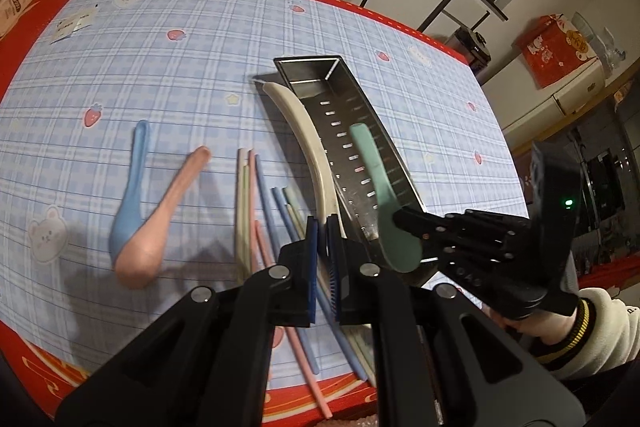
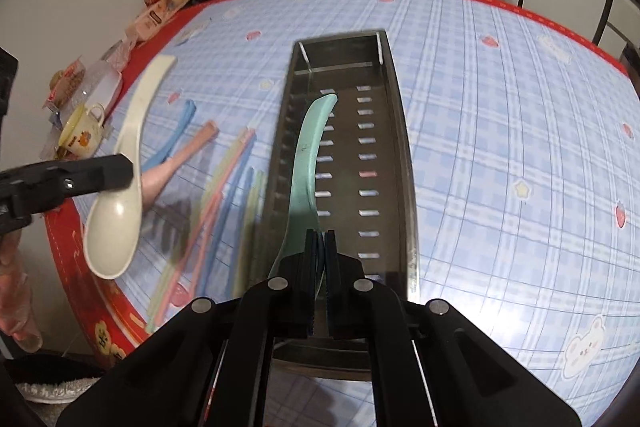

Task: Organize utensils
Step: 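Lift the mint green spoon with the right tool and carry it over the tray, then lower the mint green spoon into the tray and open the right tool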

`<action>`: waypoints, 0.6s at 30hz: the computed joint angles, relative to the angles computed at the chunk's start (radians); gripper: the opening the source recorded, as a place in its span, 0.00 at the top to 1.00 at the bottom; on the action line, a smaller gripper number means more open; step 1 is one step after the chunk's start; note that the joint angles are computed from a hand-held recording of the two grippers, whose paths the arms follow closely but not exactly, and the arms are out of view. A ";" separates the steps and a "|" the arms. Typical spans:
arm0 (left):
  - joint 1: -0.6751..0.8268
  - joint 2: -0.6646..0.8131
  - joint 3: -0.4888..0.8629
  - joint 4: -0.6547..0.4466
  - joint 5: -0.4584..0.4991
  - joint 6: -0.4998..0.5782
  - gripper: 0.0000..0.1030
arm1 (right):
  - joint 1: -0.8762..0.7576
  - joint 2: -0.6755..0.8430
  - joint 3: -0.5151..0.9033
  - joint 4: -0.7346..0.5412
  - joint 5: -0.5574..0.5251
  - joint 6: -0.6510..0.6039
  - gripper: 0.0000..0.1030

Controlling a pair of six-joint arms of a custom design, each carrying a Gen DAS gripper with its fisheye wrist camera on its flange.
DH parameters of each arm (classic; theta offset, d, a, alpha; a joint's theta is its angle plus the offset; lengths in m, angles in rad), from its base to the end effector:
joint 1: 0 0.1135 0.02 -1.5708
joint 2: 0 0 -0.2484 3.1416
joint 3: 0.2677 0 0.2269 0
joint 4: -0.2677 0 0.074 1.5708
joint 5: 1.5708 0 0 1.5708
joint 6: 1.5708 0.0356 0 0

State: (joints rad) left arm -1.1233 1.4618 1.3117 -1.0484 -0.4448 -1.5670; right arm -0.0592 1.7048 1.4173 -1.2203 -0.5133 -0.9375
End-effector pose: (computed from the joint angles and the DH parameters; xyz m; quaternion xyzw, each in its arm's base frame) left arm 0.1250 -0.2250 0.2882 -0.2507 0.9260 -0.1274 0.2517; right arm 0.2872 0.0005 0.2504 -0.4183 0.8716 0.2083 0.1480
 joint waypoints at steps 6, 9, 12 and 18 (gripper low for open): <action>0.036 0.053 0.018 0.056 0.043 0.046 0.91 | -0.013 0.021 -0.023 0.030 0.030 -0.015 0.96; 0.054 0.079 0.027 0.090 0.064 0.077 0.91 | -0.019 0.023 -0.030 0.039 0.037 -0.023 0.96; 0.071 0.100 0.037 0.114 0.084 0.106 0.91 | -0.018 0.018 -0.045 0.055 0.048 -0.021 0.96; 0.103 0.125 0.040 0.161 0.120 0.148 0.91 | -0.030 0.015 -0.056 0.078 0.052 -0.019 0.95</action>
State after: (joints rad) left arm -1.0203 1.5866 1.3519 -0.8879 -0.3244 -1.4188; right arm -0.0896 1.7193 1.3608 -1.1423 -0.4610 -0.9568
